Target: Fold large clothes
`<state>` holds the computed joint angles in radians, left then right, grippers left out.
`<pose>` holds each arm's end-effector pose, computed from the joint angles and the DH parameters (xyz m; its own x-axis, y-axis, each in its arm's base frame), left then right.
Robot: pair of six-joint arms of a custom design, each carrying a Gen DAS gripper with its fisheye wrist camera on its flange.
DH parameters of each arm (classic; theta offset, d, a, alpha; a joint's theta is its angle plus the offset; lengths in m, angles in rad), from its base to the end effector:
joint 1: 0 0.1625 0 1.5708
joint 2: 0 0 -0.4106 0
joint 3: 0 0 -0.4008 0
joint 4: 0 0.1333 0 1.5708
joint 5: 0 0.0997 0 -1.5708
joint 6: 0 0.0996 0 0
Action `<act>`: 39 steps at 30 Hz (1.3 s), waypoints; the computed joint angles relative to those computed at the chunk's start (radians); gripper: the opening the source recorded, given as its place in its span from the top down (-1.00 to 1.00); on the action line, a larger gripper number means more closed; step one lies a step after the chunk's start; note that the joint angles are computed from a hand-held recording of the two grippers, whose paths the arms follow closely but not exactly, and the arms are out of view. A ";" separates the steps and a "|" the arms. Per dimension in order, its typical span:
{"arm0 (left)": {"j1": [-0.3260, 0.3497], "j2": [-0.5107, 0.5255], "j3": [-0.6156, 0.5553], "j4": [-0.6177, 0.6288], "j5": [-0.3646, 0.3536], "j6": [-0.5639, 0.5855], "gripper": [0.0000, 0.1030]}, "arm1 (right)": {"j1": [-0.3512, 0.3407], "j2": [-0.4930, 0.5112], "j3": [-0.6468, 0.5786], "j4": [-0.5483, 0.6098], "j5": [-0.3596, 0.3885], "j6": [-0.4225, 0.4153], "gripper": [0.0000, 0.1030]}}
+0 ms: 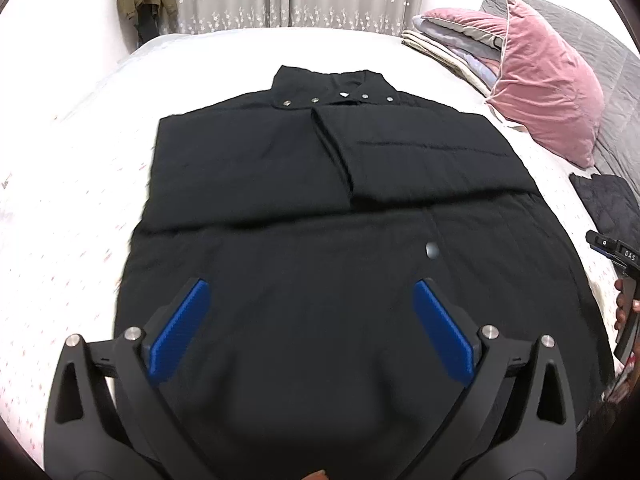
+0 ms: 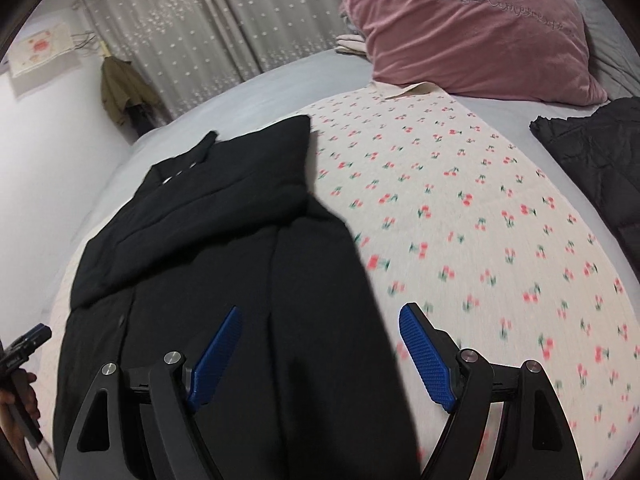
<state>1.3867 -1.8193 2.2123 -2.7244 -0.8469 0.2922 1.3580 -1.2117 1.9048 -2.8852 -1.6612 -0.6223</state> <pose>0.1240 -0.4228 0.4217 -0.7472 -0.0933 -0.6580 0.3632 0.7718 -0.5219 -0.0034 -0.6043 0.2682 -0.8821 -0.2506 0.3990 -0.4214 0.7983 -0.4302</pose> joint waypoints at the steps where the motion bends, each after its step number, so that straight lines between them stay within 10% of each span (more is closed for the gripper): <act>1: -0.004 -0.039 0.017 0.032 0.004 -0.014 -0.97 | -0.005 -0.023 0.021 0.013 0.009 -0.011 -0.61; 14: 0.086 -0.328 0.071 0.388 -0.074 -0.162 -0.97 | -0.089 -0.231 0.161 0.257 0.049 -0.114 -0.66; 39: 0.447 -0.321 0.022 0.520 -0.301 -0.143 -0.97 | -0.335 -0.298 0.045 0.830 0.244 -0.094 -0.66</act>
<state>1.8334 -2.1406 2.2347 -2.2045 -1.1483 0.1489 1.0235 -1.5093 1.9501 -2.0548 -1.4177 -0.7168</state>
